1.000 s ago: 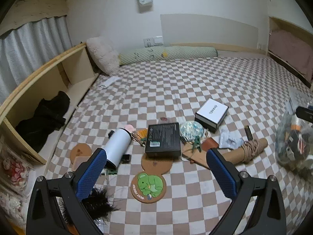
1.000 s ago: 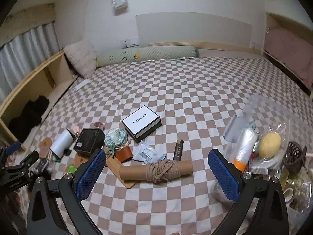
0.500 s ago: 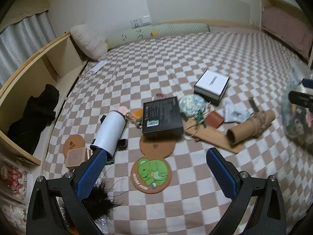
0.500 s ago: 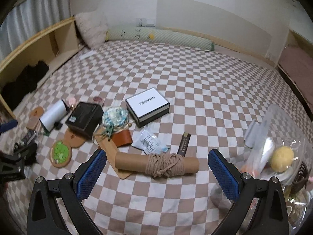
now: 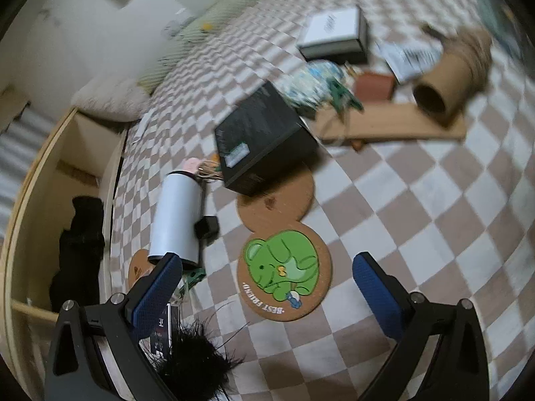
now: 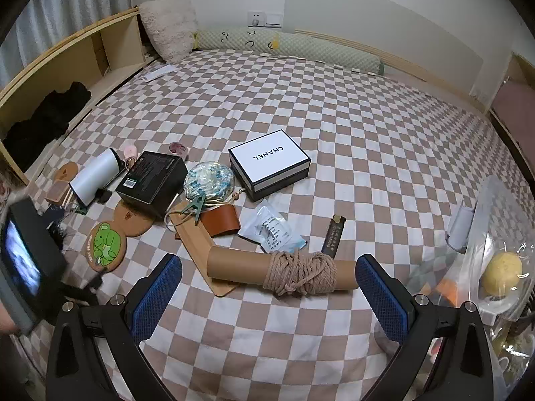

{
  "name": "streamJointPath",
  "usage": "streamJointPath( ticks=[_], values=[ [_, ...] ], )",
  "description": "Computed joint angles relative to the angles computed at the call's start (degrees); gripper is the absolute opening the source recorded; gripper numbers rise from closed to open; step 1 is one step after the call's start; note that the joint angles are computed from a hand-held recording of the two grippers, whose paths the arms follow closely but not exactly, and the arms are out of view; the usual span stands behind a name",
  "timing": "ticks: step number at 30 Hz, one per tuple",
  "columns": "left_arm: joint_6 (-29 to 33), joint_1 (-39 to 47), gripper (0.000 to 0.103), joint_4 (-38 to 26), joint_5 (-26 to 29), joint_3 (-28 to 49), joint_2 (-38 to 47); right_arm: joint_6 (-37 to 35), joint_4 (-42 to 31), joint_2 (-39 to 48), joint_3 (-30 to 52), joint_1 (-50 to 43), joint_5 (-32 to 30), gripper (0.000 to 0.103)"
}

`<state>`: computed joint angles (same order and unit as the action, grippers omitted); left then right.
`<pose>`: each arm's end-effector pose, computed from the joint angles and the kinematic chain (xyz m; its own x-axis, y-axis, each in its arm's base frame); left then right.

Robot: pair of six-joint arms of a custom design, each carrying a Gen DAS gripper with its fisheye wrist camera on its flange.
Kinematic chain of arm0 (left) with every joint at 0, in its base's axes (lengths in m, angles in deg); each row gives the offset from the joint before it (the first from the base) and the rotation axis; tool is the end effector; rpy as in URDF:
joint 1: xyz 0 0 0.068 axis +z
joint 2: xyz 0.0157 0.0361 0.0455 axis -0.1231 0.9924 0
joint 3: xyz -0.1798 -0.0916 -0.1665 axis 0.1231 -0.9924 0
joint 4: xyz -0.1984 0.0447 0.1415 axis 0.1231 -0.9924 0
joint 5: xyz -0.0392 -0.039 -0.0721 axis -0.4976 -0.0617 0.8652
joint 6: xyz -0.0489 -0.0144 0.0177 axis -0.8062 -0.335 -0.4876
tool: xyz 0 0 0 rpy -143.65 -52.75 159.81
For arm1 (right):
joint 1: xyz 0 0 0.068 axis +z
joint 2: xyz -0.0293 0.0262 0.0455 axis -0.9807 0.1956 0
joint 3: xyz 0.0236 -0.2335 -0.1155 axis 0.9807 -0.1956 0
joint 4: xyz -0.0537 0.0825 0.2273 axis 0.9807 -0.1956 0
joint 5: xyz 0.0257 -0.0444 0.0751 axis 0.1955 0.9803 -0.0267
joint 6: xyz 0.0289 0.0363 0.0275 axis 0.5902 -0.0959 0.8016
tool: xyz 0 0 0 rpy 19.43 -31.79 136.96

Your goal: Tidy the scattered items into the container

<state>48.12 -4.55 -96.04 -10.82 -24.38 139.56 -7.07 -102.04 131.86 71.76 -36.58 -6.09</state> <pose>0.3497 0.0138 0.1964 -0.3394 0.8889 -0.3076 0.6847 0.4577 0.5672 0.2682 0.2182 0.3095 -0.7813 0.2694 -0.5630 0.3436 0.9387 -0.0277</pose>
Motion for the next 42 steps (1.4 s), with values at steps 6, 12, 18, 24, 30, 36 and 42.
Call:
streamJointPath(
  ticks=[6, 12, 18, 24, 30, 36, 42],
  values=[
    [1.59, -2.8, 0.103, 5.17, -4.78, -3.5, 1.73, 0.61, -0.08, -0.59, -1.47, -1.04, -0.34, 0.103],
    [4.49, -4.53, 0.103, 14.02, -10.46, -6.06, 5.48, 1.51, 0.68, -2.01, -2.88, -1.78, -0.75, 0.103],
    [7.08, -4.81, 0.103, 21.15, -12.54, -8.13, 8.03, 1.73, 0.89, -2.28, -4.01, -2.56, -1.14, 0.103],
    [4.64, -5.37, 0.103, 19.99, -14.69, -5.2, 10.32, 2.44, 0.89, -2.43, -4.92, -3.23, -1.92, 0.103],
    [2.44, -3.87, 0.095, 14.87, -15.41, -0.27, 11.46, 2.97, 0.34, -3.07, -5.0, -3.0, -1.49, 0.103],
    [0.59, -0.74, 0.095, 9.32, -11.94, 4.08, 11.22, 3.26, 0.59, -3.17, -5.13, -3.31, -1.99, 0.103],
    [-4.82, 1.8, 0.091, 1.32, -7.2, 11.53, 11.22, 2.92, 0.45, -2.22, -4.1, -2.94, -2.14, 0.103]
  ],
)
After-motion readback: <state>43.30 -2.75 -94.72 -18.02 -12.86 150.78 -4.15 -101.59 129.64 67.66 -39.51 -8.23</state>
